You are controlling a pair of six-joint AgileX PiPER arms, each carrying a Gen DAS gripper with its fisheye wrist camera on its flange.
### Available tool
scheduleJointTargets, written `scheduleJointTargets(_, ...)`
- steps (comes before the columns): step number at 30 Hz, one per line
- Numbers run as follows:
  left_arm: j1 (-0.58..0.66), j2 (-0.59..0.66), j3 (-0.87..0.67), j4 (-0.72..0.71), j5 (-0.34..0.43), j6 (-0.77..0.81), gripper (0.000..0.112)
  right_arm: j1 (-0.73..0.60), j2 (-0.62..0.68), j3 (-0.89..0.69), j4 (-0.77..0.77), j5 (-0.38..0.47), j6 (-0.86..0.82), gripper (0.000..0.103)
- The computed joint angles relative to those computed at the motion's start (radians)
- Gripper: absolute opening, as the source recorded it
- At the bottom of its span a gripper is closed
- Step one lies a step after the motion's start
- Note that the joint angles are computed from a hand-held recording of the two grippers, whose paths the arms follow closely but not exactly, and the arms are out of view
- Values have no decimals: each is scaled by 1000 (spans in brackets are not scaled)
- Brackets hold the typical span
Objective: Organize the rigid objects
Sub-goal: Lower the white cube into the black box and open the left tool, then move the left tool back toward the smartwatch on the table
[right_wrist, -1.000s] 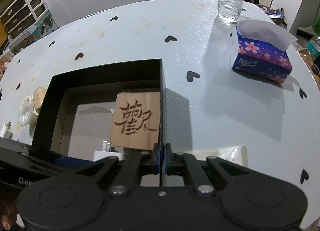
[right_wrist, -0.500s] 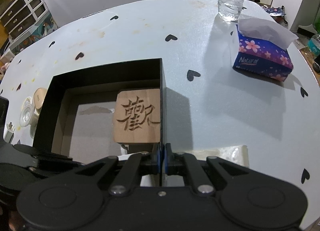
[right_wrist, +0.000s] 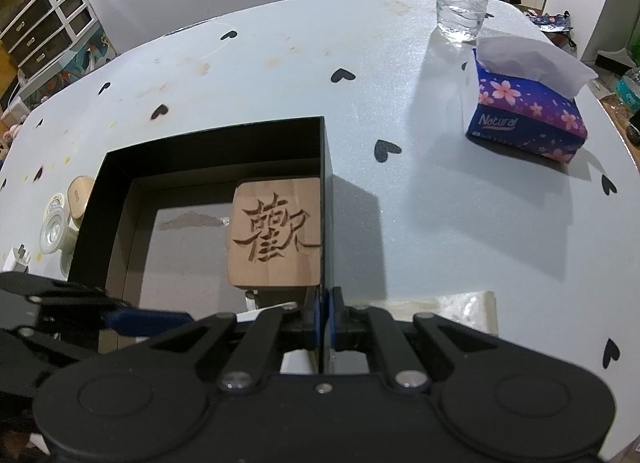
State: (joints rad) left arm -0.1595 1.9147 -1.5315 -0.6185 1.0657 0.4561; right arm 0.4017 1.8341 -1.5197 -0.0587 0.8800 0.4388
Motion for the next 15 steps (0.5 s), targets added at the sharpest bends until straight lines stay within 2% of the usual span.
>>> scheduleJointTargets(1, 0, -16, 11, 5, -11, 8, 63, 0, 0, 1, 1, -1, -1, 5)
scheduleJointTargets(3, -3, -45, 34, 17, -39, 24, 80, -2, -1, 2, 5, -3, -4, 5)
scheduleJointTargets(6, 2, -92, 72, 31, -65, 59, 90, -1, -1, 3, 4, -2, -6, 5)
scheduleJointTargets(9, 3, -130, 103, 43, -94, 70, 96, 0, -1, 2, 2, -1, -7, 5)
scheduleJointTargets(15, 20, -212, 183, 66, -170, 83, 99, 2, 1, -4, 1, 5, -13, 5)
